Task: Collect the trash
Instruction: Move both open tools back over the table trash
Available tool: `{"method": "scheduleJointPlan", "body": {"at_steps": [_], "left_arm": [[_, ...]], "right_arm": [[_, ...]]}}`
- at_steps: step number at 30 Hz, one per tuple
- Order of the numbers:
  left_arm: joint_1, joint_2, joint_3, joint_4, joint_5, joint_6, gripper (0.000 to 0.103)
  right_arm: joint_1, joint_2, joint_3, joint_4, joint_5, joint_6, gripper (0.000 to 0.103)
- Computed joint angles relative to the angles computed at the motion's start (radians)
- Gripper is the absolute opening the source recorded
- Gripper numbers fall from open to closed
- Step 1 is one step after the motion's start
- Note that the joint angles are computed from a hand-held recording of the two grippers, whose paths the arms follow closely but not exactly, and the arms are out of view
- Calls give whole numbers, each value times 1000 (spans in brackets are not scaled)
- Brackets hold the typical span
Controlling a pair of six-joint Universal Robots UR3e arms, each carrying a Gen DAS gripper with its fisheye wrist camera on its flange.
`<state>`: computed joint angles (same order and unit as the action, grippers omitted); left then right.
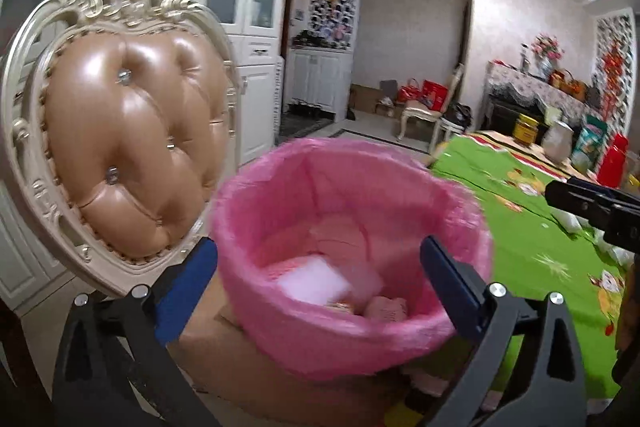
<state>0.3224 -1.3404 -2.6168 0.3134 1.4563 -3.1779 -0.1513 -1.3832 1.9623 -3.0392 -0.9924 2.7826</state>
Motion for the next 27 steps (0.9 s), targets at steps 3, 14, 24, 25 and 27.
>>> {"method": "scheduleJointPlan", "body": {"at_steps": [3,14,24,25,27], "left_arm": [[-150,-62,79,-25,64,-37,98],[-702,-439,618,-286,206,-122,98],[-931,-856,1281,-626,165,-179,98],[-943,-905,1367,-676,153,-191,98],[-957,-992,1519,-761,136,-206,98]], "right_arm": [[-123,-102,118,5,48,-56,74],[-707,-360,347,263,228,-393,75],[-1099,-196,190,392,205,-513,75],[-1108,-164,164,391,191,-509,75],[-1106,-85,96,389,150,-495,75]]}}
